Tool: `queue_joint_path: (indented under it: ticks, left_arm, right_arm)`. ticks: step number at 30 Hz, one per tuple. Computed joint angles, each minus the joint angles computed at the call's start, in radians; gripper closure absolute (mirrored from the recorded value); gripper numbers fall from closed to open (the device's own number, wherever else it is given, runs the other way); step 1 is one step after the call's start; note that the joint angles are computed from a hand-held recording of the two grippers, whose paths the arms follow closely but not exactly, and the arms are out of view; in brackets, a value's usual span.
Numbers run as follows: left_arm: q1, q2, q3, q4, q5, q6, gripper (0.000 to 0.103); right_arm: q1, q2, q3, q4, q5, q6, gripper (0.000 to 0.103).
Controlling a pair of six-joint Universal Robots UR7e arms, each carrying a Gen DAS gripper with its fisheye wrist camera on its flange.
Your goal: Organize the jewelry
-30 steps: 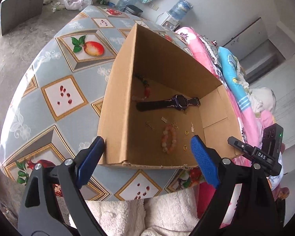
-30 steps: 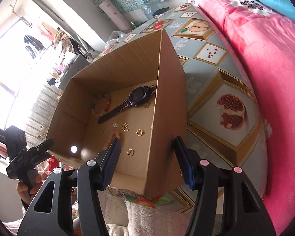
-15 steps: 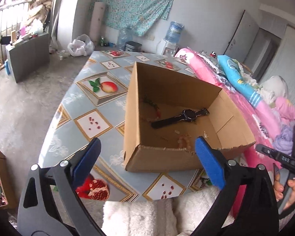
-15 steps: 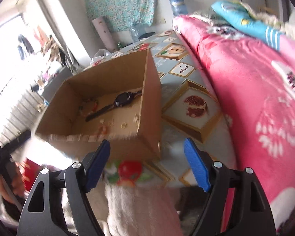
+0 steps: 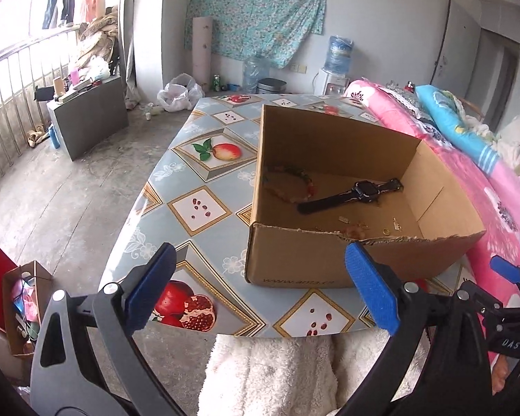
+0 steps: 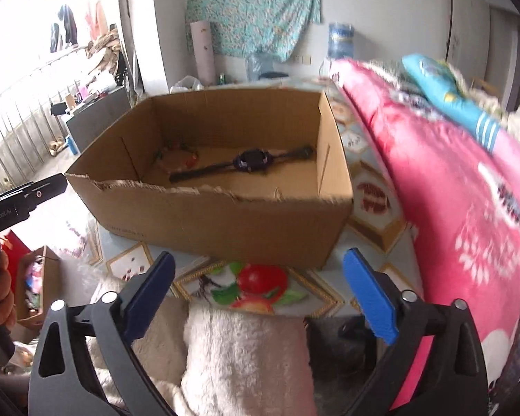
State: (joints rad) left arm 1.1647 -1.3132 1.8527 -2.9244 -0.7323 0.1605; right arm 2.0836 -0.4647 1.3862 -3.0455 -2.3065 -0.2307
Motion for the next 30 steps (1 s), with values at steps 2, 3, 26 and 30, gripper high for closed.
queue_joint_path:
  ticks: [2, 3, 26, 30]
  left_arm:
    - [-0.008, 0.005, -0.002, 0.001, 0.012, 0.005, 0.009]
    - [-0.011, 0.010, -0.003, 0.000, 0.021, 0.013, 0.009]
    - [-0.034, 0.110, -0.096, 0.377, 0.118, -0.207, 0.009]
    - [-0.033, 0.111, -0.104, 0.399, 0.114, -0.212, 0.009]
  right_arm:
    - [0.005, 0.013, -0.013, -0.024, 0.006, -0.017, 0.007]
    - [0.006, 0.014, -0.015, -0.020, 0.010, -0.010, 0.007]
    - [-0.029, 0.044, -0.170, 0.347, 0.017, 0.240, 0.007]
    - [-0.027, 0.055, -0.189, 0.367, 0.004, 0.238, 0.007]
